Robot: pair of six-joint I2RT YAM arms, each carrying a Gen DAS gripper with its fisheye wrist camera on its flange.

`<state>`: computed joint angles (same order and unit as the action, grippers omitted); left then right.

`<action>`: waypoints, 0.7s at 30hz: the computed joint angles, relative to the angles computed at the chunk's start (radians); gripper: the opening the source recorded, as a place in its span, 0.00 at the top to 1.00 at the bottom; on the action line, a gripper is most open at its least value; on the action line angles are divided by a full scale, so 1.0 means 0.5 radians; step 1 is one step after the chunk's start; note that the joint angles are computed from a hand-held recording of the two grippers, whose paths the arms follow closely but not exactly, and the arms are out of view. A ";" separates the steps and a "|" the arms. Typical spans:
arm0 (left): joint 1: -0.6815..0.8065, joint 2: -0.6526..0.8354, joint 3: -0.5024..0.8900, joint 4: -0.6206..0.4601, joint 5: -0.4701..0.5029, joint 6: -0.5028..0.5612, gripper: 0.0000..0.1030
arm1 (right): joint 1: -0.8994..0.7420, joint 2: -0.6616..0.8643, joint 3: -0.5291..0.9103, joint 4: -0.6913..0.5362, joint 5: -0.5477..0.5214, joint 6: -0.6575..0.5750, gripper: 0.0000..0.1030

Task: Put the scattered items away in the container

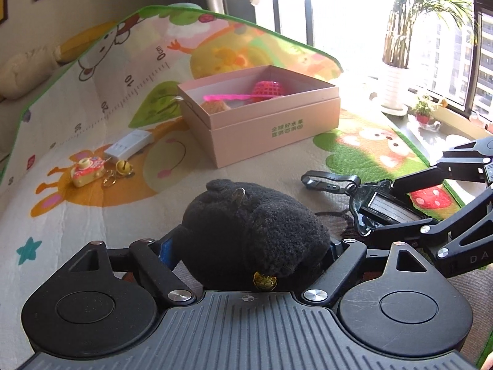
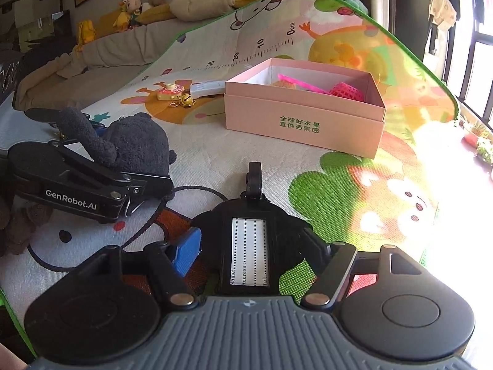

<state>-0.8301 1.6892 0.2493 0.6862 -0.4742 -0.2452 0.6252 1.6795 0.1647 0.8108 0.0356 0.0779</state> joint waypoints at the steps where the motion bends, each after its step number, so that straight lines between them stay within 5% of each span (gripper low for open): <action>1: -0.025 -0.042 -0.011 -0.025 -0.013 -0.004 0.15 | -0.020 -0.043 -0.010 -0.027 -0.023 0.007 0.31; 10: -0.066 -0.424 0.084 -0.319 -0.021 0.125 0.15 | -0.254 -0.745 -0.131 -0.434 -0.204 -0.074 0.31; 21: 0.243 -0.318 0.456 -0.207 0.199 0.471 0.15 | -0.737 -1.342 0.008 -0.801 -0.446 -0.206 0.31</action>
